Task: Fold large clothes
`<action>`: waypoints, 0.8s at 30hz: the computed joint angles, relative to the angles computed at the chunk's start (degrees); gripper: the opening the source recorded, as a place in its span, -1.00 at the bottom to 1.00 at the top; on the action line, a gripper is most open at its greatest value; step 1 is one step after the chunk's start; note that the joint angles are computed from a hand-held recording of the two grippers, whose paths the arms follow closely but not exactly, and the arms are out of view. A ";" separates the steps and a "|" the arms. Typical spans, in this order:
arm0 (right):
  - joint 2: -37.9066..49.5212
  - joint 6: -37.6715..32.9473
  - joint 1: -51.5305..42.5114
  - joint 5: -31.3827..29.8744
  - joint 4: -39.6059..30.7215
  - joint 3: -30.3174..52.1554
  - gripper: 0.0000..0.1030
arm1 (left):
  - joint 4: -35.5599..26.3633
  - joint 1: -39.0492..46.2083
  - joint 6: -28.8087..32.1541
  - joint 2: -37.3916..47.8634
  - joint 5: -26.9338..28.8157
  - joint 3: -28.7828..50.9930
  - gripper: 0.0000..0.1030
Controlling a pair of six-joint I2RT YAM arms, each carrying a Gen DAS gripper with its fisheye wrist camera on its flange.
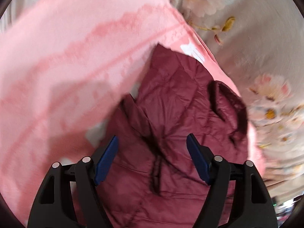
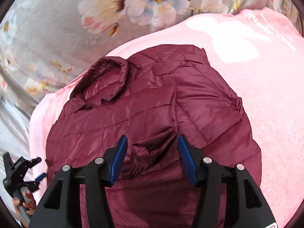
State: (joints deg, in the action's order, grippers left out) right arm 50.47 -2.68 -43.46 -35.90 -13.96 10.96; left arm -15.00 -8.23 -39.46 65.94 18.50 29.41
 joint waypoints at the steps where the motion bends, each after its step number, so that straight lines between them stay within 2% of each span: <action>1: 1.37 -0.48 -0.74 -0.96 0.37 0.27 0.07 | 1.67 0.98 -1.30 1.66 3.02 -0.43 0.37; 3: 1.39 -1.52 -2.03 -2.27 -0.38 0.69 0.05 | 4.89 2.10 -4.07 3.05 6.40 -1.56 0.36; 5: -0.56 -0.83 -0.71 -1.38 -0.78 0.52 -0.02 | 7.35 2.34 -5.53 3.78 6.93 -2.05 0.36; 7: -0.12 -0.06 2.69 1.65 0.40 1.23 -0.31 | 8.87 2.50 -6.57 6.47 6.20 -0.97 0.26; 9: 0.35 1.02 5.96 4.20 0.92 2.51 -0.65 | 8.46 3.08 -6.89 8.65 4.77 0.78 -0.10; 10: -1.39 1.16 5.95 3.11 -0.82 3.58 -0.94 | 7.59 3.15 -6.65 9.03 3.59 1.69 -0.25; 11: -4.40 0.90 4.05 0.26 -2.74 3.99 -0.94 | 5.98 3.02 -5.93 8.64 1.73 2.75 -0.67; 12: -8.32 0.28 1.35 -3.56 -5.28 4.39 -0.95 | 5.12 3.38 -4.86 8.19 1.47 3.32 -0.91; 13: -14.28 -1.56 -2.96 -8.58 -10.15 5.53 -0.96 | 4.05 3.99 -4.02 5.92 1.73 3.11 -0.94; 14: -17.40 -3.31 -5.29 -10.45 -12.92 6.09 -0.97 | 3.42 4.50 -3.37 4.05 1.58 2.73 -0.96; 16: -18.87 -6.49 -6.41 -9.17 -14.50 5.83 -0.97 | 0.98 3.38 -0.95 -0.41 -2.95 1.95 -0.97; 18: -10.44 -6.44 -0.41 0.83 -6.13 2.34 -0.98 | 0.78 2.49 0.11 -0.41 -4.60 0.73 -0.97; 19: -4.19 -6.08 1.17 3.60 -0.98 0.75 -0.98 | 1.41 1.82 0.24 0.87 -5.35 0.14 -0.98; 21: 2.29 -4.77 2.80 5.68 5.80 -1.24 -0.98 | 3.81 -0.33 -0.25 4.73 -8.01 -1.05 -0.98; 24: 9.35 -3.68 4.96 8.18 14.63 -3.37 -0.98 | 5.44 -1.65 0.28 5.04 -9.87 -2.25 -0.98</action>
